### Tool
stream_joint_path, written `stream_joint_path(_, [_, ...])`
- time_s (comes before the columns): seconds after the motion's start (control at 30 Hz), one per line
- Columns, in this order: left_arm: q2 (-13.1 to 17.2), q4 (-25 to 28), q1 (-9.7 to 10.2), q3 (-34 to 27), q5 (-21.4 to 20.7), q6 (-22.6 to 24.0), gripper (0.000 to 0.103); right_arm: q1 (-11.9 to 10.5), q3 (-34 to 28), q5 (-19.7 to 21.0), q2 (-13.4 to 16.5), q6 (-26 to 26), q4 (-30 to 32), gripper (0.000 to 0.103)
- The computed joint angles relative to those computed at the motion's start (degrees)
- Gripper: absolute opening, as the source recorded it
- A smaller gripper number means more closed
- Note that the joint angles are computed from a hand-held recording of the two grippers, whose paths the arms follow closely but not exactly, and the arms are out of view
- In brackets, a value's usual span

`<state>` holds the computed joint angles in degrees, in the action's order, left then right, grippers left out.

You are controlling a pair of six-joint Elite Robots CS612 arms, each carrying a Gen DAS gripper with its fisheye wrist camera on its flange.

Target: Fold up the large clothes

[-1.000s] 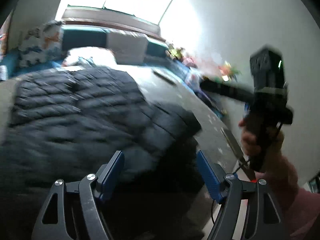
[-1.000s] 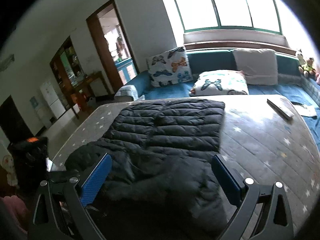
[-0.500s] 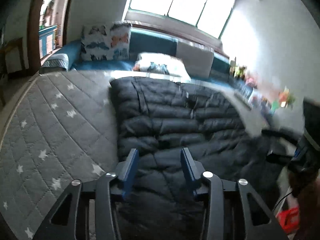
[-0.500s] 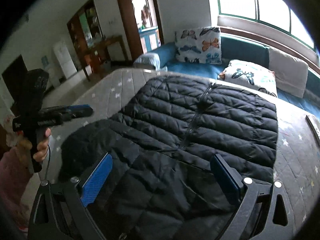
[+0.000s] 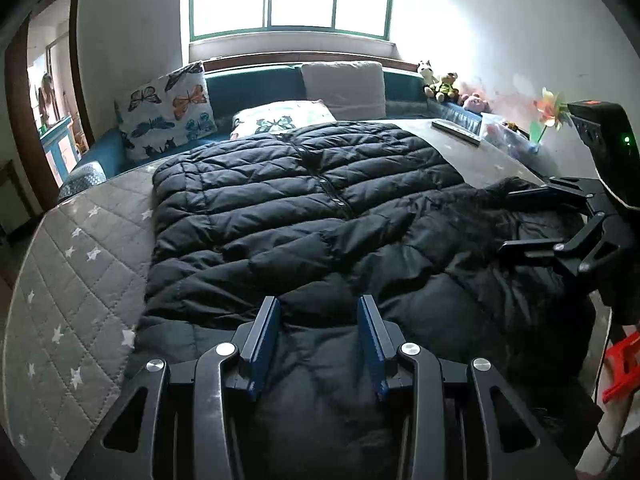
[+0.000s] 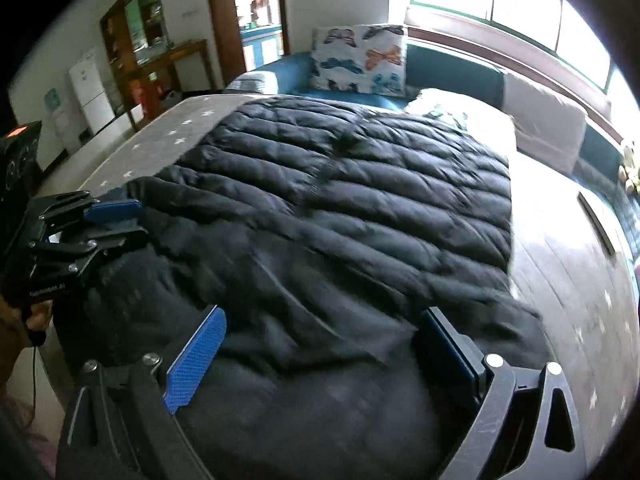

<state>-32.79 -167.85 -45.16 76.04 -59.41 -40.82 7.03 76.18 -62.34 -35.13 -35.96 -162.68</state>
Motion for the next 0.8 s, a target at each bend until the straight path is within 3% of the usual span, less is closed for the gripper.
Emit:
stream_joint_path(0.07, [0.62,-2.28,0.16,-0.54,-2.98,0.87,0.042,-0.91,1.01,-0.06,-0.20,0.35,-1.17,0.103])
stream_joint_path(0.33, [3.43,-1.75,-1.19,-5.21,-6.62,5.63,0.042,-4.15,3.00,4.14,0.34,3.15,-1.06,0.103])
stream_joint_path(0.5, [4.86,-0.38,-1.63,-7.63,-7.27,7.13,0.042,-4.43,4.59,3.75,-1.12,4.38,-3.48,0.103])
stream_joint_path(0.63, [5.36,-1.19,-1.36,-8.25,-8.68,6.85,0.042,-4.82,6.11,7.62,-2.31,7.26,-10.64,0.103])
stream_joint_path(0.8, [5.62,-1.03,-1.16,-8.64,-9.18,7.09,0.042,-3.19,3.35,8.42,-1.17,5.98,-8.53,0.103])
